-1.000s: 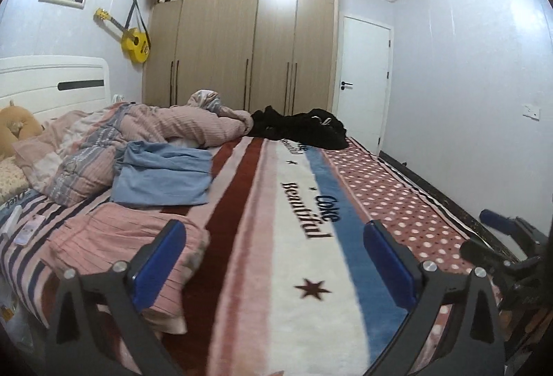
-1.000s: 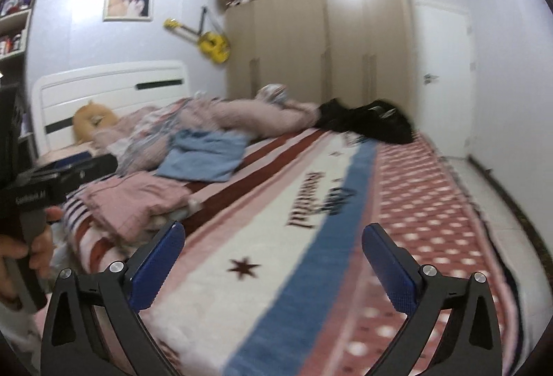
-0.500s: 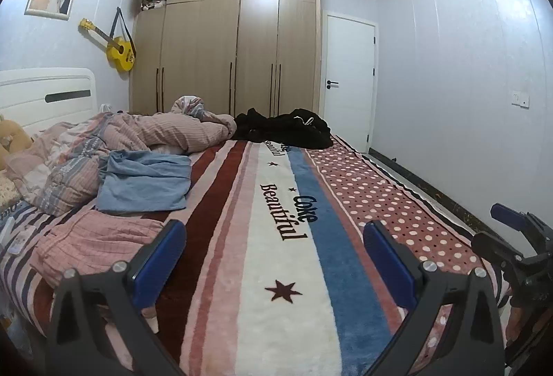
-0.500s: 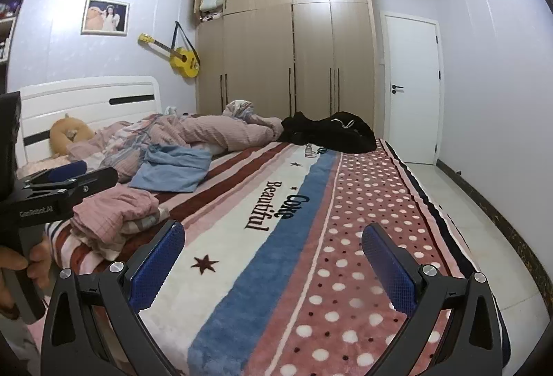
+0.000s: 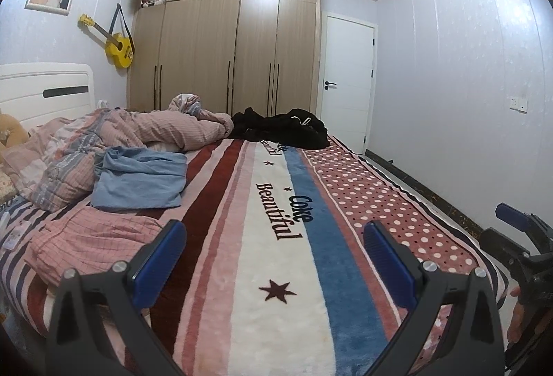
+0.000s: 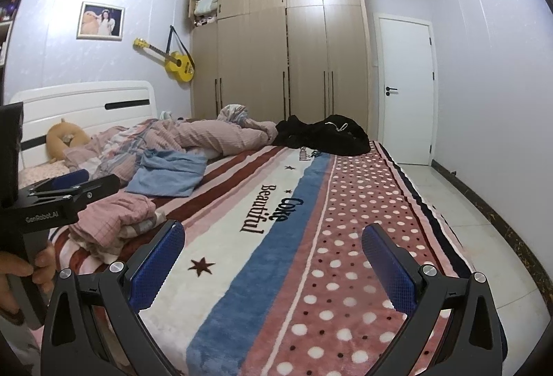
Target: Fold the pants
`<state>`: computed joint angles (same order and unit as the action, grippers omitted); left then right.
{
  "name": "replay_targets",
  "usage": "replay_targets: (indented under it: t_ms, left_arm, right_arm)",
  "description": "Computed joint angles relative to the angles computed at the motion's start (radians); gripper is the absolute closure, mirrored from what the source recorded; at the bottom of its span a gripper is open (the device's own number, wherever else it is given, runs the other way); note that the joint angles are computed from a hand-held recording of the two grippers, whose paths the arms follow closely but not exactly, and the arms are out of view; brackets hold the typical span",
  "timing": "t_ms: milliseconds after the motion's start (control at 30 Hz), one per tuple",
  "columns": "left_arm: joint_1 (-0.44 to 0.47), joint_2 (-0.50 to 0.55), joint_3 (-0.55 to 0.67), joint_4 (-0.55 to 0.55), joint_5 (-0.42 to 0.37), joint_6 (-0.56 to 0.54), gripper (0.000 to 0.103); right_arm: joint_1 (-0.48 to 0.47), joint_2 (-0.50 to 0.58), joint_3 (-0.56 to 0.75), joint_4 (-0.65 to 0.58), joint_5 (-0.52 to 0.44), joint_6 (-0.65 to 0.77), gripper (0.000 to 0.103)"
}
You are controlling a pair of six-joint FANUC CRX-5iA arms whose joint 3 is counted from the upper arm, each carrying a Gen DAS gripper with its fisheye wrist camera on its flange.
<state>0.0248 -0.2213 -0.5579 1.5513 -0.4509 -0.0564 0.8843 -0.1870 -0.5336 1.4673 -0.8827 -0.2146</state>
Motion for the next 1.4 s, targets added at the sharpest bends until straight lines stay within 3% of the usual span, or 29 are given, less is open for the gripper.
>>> replay_targets:
  t_ms: [1400]
  left_arm:
    - [-0.026,0.002,0.004,0.029,0.025,-0.025,0.001]
  right_arm:
    - [-0.004,-0.003,-0.006,0.005,0.005,-0.005,0.001]
